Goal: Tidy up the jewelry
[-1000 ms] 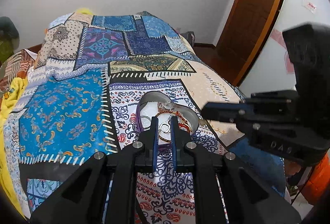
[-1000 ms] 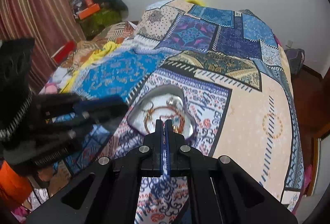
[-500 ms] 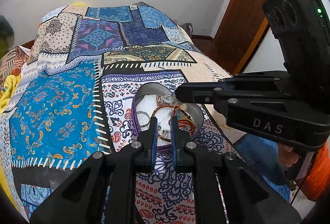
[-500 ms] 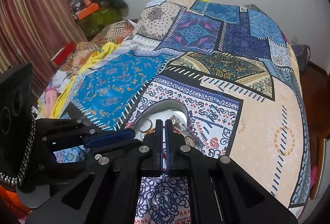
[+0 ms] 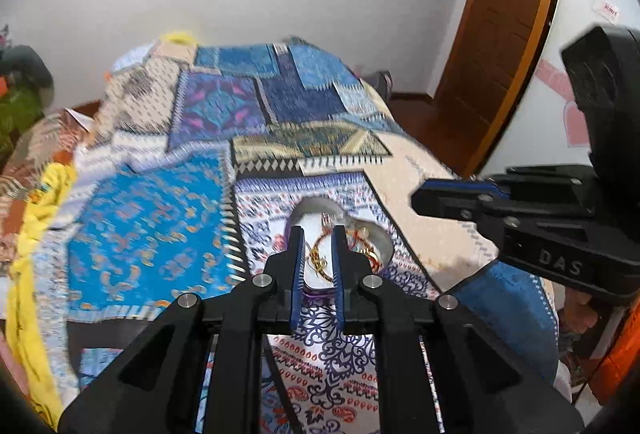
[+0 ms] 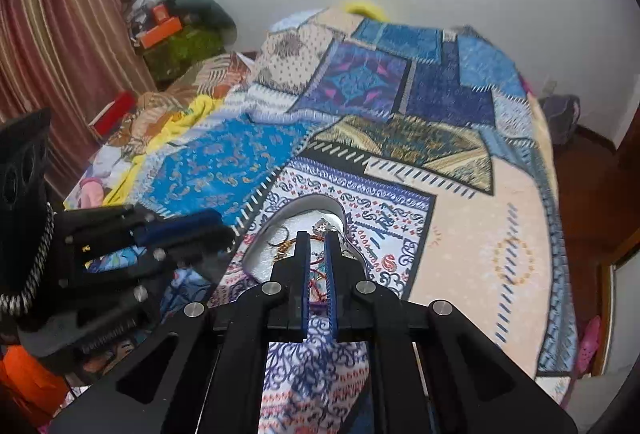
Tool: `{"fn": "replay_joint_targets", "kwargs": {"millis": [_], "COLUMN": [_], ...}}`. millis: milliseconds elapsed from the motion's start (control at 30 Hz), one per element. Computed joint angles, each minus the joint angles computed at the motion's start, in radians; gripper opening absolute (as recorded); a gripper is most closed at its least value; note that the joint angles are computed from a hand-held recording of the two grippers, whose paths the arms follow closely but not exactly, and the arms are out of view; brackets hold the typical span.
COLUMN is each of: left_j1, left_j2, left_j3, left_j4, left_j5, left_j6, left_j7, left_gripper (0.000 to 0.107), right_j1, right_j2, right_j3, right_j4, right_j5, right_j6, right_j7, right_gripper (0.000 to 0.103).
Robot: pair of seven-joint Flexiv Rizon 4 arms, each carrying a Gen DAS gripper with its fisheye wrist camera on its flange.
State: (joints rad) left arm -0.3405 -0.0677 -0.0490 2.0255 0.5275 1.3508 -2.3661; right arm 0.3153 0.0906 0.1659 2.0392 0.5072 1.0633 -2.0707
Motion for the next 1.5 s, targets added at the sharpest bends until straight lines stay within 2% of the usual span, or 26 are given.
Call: {"fn": "replay_joint_targets", "kwargs": {"millis": [100, 233, 367, 400, 433, 467, 500, 533, 600, 667, 700, 767, 800, 867, 1033, 1500], "left_j1": [-0.018, 0.01, 0.059, 0.073, 0.086, 0.098, 0.111, 0.124, 0.16, 0.196, 0.213, 0.241, 0.256, 0.281, 0.338, 0.45], "left_j2": [0.079, 0.197, 0.331, 0.377, 0.402, 0.436, 0.477, 0.502, 0.565, 0.623, 0.654, 0.704, 0.725, 0.763, 0.819, 0.908], "left_j3": [-0.009, -0.09, -0.195, -0.229, -0.251, -0.276, -0.309, -0.333, -0.398, -0.45, -0.475, -0.509, -0.524, -0.548, -0.581, -0.62], "left_j4": [-0.031, -0.044, -0.043, -0.04, -0.038, -0.034, -0.031, -0.029, -0.025, -0.017, -0.012, 0.0, 0.006, 0.017, 0.042, 0.101], "left_j5": [0.155, 0.281, 0.393, 0.423, 0.431, 0.441, 0.456, 0.46, 0.475, 0.477, 0.474, 0.458, 0.449, 0.424, 0.356, 0.166], "left_j6": [-0.083, -0.172, -0.249, -0.273, -0.285, -0.301, -0.325, -0.34, -0.388, -0.421, -0.437, -0.453, -0.457, -0.464, -0.447, -0.354], "left_j7": [-0.143, -0.254, -0.371, -0.405, -0.416, -0.427, -0.442, -0.448, -0.47, -0.493, -0.506, -0.518, -0.524, -0.524, -0.497, -0.388], "left_gripper": [0.02, 0.022, 0.039, 0.04, 0.041, 0.044, 0.046, 0.05, 0.058, 0.072, 0.075, 0.09, 0.092, 0.095, 0.098, 0.098], "right_j1": [-0.002, 0.02, 0.044, 0.048, 0.042, 0.035, 0.022, 0.003, -0.047, -0.067, -0.079, -0.119, -0.15, -0.189, -0.228, -0.176], "right_j2": [0.081, 0.201, 0.334, 0.369, 0.406, 0.43, 0.452, 0.467, 0.512, 0.551, 0.569, 0.589, 0.592, 0.604, 0.591, 0.646], "right_j3": [0.014, 0.015, 0.02, 0.024, 0.037, 0.051, 0.07, 0.093, 0.138, 0.154, 0.165, 0.195, 0.217, 0.246, 0.267, 0.176], "right_j4": [0.054, 0.124, 0.194, 0.212, 0.233, 0.251, 0.27, 0.286, 0.314, 0.333, 0.342, 0.361, 0.369, 0.383, 0.401, 0.473], "right_j5": [-0.012, -0.036, -0.056, -0.064, -0.075, -0.086, -0.096, -0.107, -0.132, -0.145, -0.151, -0.172, -0.182, -0.206, -0.252, -0.408], "right_j6": [0.069, 0.171, 0.28, 0.303, 0.336, 0.373, 0.418, 0.464, 0.515, 0.534, 0.547, 0.583, 0.607, 0.624, 0.651, 0.637], "right_j7": [0.016, 0.053, 0.1, 0.116, 0.137, 0.157, 0.179, 0.203, 0.258, 0.307, 0.33, 0.371, 0.395, 0.433, 0.52, 0.656], "right_gripper": [0.006, 0.007, 0.009, 0.016, 0.03, 0.04, 0.057, 0.063, 0.064, 0.065, 0.07, 0.079, 0.084, 0.087, 0.102, 0.103]}}
